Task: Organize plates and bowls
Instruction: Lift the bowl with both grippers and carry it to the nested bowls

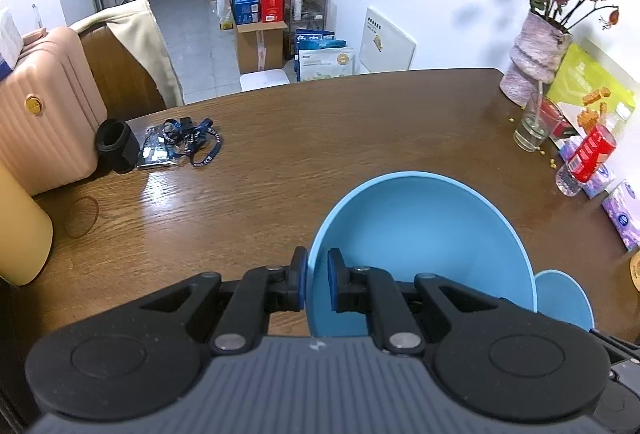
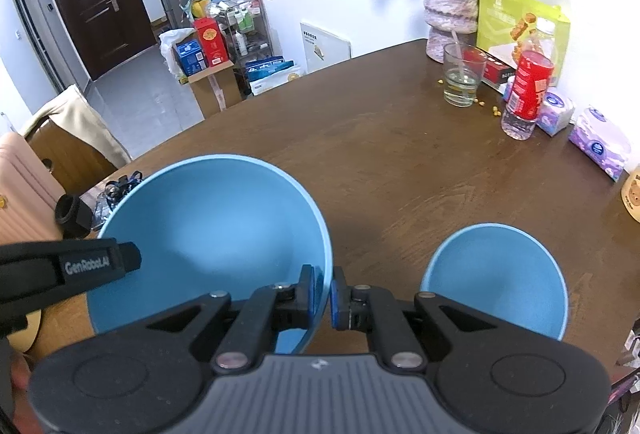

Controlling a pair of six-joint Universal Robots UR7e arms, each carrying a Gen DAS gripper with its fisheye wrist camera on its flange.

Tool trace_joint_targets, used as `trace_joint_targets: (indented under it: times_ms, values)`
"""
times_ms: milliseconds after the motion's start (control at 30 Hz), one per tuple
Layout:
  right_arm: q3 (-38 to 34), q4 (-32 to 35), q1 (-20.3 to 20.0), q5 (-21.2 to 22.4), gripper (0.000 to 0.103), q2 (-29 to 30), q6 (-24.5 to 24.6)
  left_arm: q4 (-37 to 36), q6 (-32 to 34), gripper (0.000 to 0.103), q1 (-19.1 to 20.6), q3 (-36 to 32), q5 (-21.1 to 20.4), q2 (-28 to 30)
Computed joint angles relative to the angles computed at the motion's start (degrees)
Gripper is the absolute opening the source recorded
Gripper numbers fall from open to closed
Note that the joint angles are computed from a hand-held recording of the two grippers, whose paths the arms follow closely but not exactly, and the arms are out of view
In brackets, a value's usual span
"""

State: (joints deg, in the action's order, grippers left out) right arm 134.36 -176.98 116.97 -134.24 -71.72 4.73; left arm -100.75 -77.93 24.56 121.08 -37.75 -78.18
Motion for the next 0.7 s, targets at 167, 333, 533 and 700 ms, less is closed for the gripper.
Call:
trace_joint_targets:
  times_ms: [167, 333, 533, 700]
  values:
    - [1.2, 0.5, -0.4, 0.1, 0.008, -2.3, -0.1, 0.8, -1.1, 0.011, -1.4, -0.9, -0.7, 1.7]
    - [2.8, 0.7, -1.3, 0.3, 0.008, -5.6, -1.0, 1.0, -1.7, 0.011, -2.8, -2.0, -1.4, 3.8]
    - [4.4, 0.9, -2.9, -0.1, 0.008, -9.5, -2.3, -1.2, -0.4, 0.011, -4.0, -3.3, -2.4, 7.0]
    - [5.6, 1.2, -4.4, -0.2, 0.008, -12.6, -3.4, -3.3, 0.8, 0.011, -4.8, -4.1, -3.0, 9.4]
